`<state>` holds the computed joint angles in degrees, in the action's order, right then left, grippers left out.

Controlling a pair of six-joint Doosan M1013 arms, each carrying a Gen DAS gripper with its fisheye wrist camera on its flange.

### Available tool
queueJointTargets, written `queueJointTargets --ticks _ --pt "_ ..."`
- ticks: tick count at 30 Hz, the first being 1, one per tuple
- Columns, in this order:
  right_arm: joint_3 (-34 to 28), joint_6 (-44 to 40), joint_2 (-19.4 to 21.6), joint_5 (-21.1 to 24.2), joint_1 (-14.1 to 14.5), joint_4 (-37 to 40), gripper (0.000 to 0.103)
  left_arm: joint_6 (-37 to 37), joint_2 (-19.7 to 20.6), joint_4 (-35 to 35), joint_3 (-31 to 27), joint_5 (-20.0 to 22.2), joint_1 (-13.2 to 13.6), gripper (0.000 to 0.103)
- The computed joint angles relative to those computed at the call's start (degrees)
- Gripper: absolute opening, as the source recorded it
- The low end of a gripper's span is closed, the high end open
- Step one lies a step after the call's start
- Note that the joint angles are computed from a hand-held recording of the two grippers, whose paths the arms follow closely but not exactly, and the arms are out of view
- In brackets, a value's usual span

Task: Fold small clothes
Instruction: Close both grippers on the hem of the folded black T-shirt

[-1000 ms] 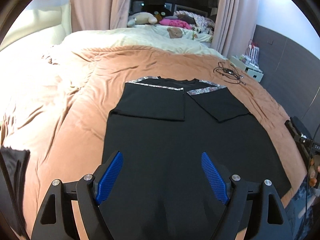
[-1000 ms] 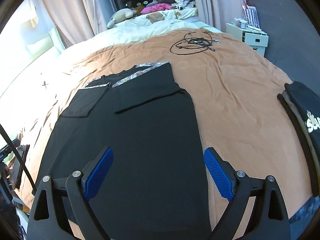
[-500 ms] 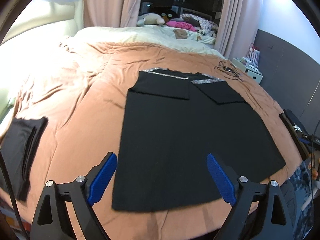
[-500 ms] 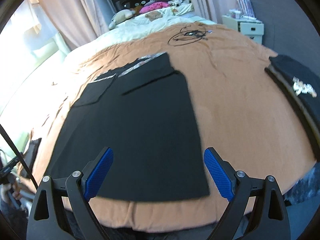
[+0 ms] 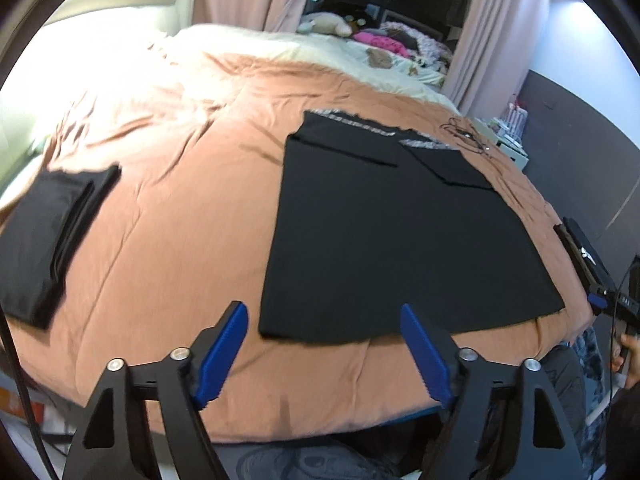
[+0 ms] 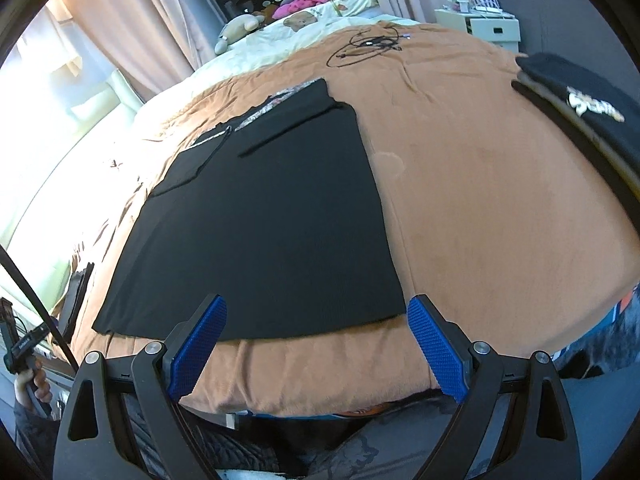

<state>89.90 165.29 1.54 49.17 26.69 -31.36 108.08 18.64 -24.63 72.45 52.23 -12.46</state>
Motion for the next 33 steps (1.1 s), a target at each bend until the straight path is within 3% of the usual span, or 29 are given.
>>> queueJointTargets --ticks 1,4,5,14,16,19,21,25,27,30,32,33 --pt "0.4 0.7 0.0 -0.1 0.0 -0.6 0.091 -0.5 0.1 0.2 0.2 0.1 0.1 0.073" --pt "1.6 2.3 0.2 -0.5 -0.4 -0.7 0.070 -2.7 0.6 2.0 0.5 -0.1 0.2 0.063" --pt "2.0 2.8 0.4 -1.0 -0.8 0.2 0.067 -3.2 0.9 1.8 0.6 -0.2 0.4 0.062" --pt "5.6 6.3 0.1 -9.5 -5.7 7.7 0.066 -8.8 4.1 1.4 0.5 0.1 1.0 0.061" --pt "7.0 8.3 -0.4 -13.4 -6.4 8.1 0.066 -10.0 4.8 -0.1 0.2 0.3 1.5 0.061" --pt "11.2 11.2 -2.0 -25.3 -8.1 12.4 0.066 -11.4 5.6 -2.3 -0.3 1.1 1.9 0.061" --pt "12.5 15.6 -2.3 -28.6 -8.2 10.3 0.066 -12.0 6.0 -3.4 -0.6 1.6 2.3 0.061" --pt "12.8 20.0 -2.1 -30.1 -8.0 6.3 0.066 -13.7 6.4 -7.9 -0.6 2.0 3.5 0.061" --pt "12.3 20.9 -1.8 -29.3 -7.8 5.0 0.060 -14.5 6.2 -9.1 -0.3 2.0 3.9 0.061" --pt "10.5 17.8 -0.2 -26.9 -7.7 6.5 0.035 -15.1 5.9 -10.7 0.4 2.3 4.2 0.061" --pt "10.3 15.2 0.1 -27.0 -7.9 8.9 0.013 -15.3 5.6 -12.3 1.0 2.4 4.7 0.061" --pt "10.1 14.0 0.2 -26.9 -8.0 10.1 0.009 -15.5 5.6 -13.4 1.3 2.5 4.9 0.061"
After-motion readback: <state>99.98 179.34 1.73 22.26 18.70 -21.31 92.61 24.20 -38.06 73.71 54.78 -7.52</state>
